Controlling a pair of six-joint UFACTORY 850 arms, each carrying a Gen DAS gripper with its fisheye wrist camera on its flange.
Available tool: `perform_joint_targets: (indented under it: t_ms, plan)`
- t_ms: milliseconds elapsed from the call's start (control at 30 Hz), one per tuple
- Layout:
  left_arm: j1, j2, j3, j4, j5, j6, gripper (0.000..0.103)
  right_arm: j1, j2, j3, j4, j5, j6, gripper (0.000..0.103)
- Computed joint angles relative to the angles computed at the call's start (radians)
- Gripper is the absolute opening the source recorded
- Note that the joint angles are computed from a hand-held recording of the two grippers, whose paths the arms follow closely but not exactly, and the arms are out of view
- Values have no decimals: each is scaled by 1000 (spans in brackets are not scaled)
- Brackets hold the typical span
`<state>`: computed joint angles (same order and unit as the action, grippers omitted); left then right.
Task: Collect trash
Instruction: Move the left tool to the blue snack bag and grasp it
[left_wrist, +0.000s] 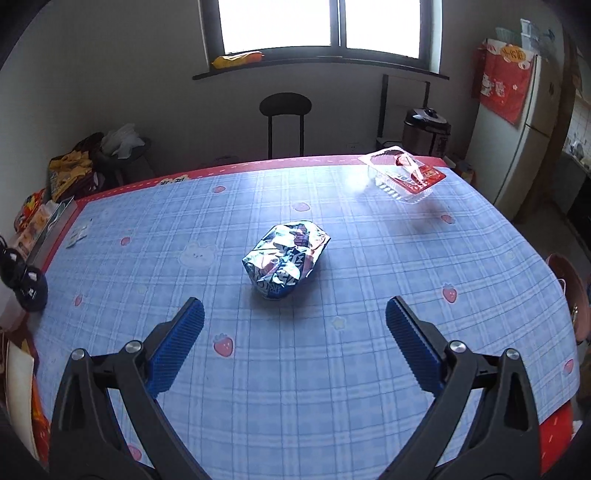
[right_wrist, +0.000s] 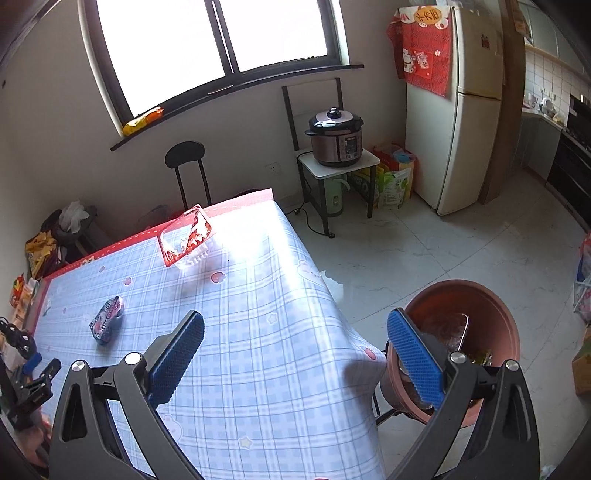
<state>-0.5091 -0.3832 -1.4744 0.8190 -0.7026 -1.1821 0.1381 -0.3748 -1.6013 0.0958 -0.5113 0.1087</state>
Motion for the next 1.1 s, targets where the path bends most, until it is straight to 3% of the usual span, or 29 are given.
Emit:
perform_joint_targets:
  t_ms: [167,400,600,667,700,733,1100]
  plan:
    - [74,-144,-112,-56,21,195,97,60,-45,-50,-102,-17,182,97]
    - [99,-282,-233,-5,30,341,97,120,-113,-114,-203,-46,301,97]
    - [118,-327,-276,-13,50,418,96,158,-210,-231,-186,-90,247,97]
    - [120,-335,-278,0,54,428,71,167,-236,-263,-184,-89,234,97]
    - [126,-343,-290,-48,53,465,46,170,-252,-283,-160,-95,214,97]
    - [134,-352,-304,-105,47,499,32,172,-269,-307,-137,-107,192,97]
    - [189,-232,-189,-169,175,468,11,233,-491,-624,-128,-264,102,97]
